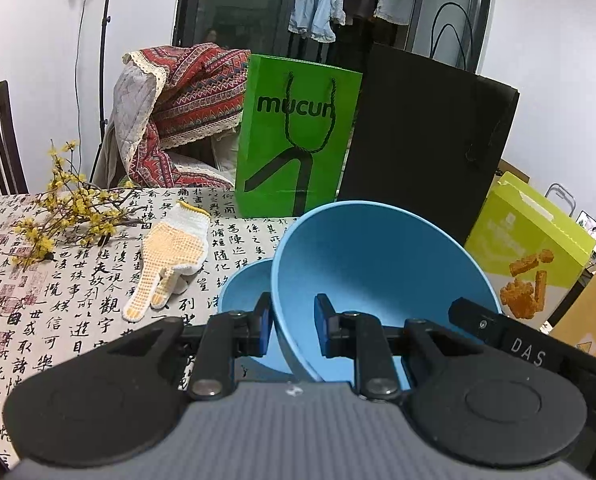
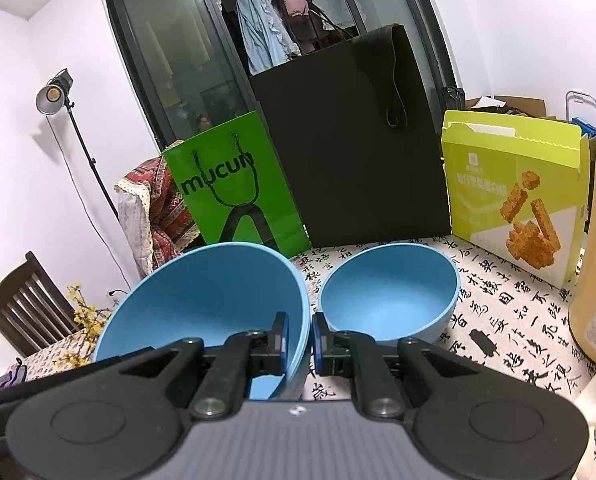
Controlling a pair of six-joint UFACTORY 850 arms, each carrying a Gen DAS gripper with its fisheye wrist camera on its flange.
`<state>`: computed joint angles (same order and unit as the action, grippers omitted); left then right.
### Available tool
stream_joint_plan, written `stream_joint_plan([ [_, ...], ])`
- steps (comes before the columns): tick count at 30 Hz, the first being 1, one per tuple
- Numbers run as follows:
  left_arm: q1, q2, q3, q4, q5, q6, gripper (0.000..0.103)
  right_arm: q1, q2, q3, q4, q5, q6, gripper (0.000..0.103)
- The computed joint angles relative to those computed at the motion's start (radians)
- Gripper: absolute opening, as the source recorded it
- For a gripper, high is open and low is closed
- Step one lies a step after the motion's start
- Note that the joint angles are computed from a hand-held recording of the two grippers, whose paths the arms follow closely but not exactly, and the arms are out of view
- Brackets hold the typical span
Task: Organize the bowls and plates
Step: 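Lift the top blue bowl off the two bowls with both grippers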
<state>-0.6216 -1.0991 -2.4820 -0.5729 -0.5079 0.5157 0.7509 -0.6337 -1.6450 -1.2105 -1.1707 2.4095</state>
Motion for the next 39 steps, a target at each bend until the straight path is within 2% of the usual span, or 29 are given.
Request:
stream_joint_plan([
  [17,0.031,0.167,0.284,-0.232,0.082,0.227,0.022,0.047,-0.032,-0.063,0.018,-0.045,-0.018,0.012],
  [39,0.083,0.286,0.473,-0.434,0.111,0.444,0.022,0.096,-0.112,-0.206,0.018,-0.093,-0.096,0.012],
])
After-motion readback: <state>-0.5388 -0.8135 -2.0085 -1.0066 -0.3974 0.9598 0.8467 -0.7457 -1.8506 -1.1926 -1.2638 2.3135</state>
